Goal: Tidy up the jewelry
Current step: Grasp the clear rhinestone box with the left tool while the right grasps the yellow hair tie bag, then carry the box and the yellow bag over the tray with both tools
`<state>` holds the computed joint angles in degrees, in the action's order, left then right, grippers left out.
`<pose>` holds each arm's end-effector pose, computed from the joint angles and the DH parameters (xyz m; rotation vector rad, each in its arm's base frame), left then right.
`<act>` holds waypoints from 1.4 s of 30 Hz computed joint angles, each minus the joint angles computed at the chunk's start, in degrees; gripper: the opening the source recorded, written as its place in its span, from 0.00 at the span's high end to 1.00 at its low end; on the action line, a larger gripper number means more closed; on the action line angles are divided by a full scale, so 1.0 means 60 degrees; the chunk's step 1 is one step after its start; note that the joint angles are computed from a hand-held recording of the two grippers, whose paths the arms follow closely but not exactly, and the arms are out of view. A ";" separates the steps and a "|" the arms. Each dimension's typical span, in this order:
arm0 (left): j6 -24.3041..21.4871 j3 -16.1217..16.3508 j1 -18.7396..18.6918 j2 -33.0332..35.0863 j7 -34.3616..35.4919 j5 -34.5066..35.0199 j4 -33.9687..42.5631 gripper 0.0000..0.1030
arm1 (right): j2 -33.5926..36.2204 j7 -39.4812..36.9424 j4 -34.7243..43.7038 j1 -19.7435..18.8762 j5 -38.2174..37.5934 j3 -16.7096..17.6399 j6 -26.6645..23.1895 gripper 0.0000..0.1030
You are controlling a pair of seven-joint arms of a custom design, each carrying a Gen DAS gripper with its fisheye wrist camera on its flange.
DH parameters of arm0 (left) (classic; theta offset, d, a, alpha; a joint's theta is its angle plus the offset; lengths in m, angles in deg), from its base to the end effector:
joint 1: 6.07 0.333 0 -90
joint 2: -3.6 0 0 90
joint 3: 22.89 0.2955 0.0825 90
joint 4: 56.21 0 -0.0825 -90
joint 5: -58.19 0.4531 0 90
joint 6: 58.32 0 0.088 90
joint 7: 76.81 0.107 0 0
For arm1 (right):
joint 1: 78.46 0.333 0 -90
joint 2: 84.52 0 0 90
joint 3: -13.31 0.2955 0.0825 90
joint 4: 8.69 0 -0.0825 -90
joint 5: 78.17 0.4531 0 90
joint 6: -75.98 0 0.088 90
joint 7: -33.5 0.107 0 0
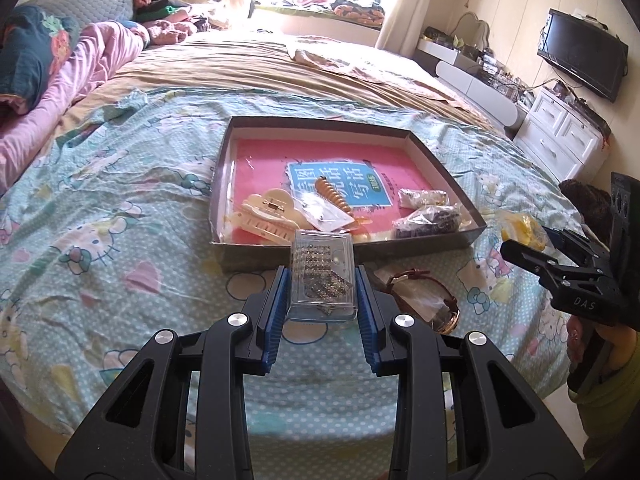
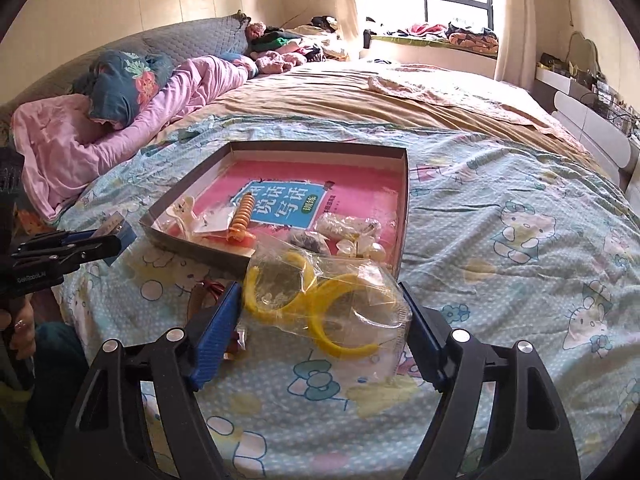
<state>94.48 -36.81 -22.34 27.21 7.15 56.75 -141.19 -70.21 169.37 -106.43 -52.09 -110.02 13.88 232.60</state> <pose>0.6948 -0.3672 0.4968 -1.5461 2.1971 -1.0551 0.6504 0.3525 0.4855 -1.7585 1.6026 -0.6470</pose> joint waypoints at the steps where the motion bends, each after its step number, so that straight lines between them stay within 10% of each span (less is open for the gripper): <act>1: 0.0013 0.0017 0.0007 -0.0002 -0.0021 0.0002 0.0008 0.76 | 0.0046 -0.0032 0.0099 0.0001 -0.0004 0.0004 0.0027 0.27; 42: -0.0816 0.0139 -0.0442 0.2040 0.0022 0.0312 0.3314 0.76 | 0.1111 -0.0218 0.1918 0.0260 0.0098 -0.0684 0.0368 0.26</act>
<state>89.59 -35.98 -25.00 39.45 7.28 58.62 -121.31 -63.54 168.06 -94.92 -50.53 -109.44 9.78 234.80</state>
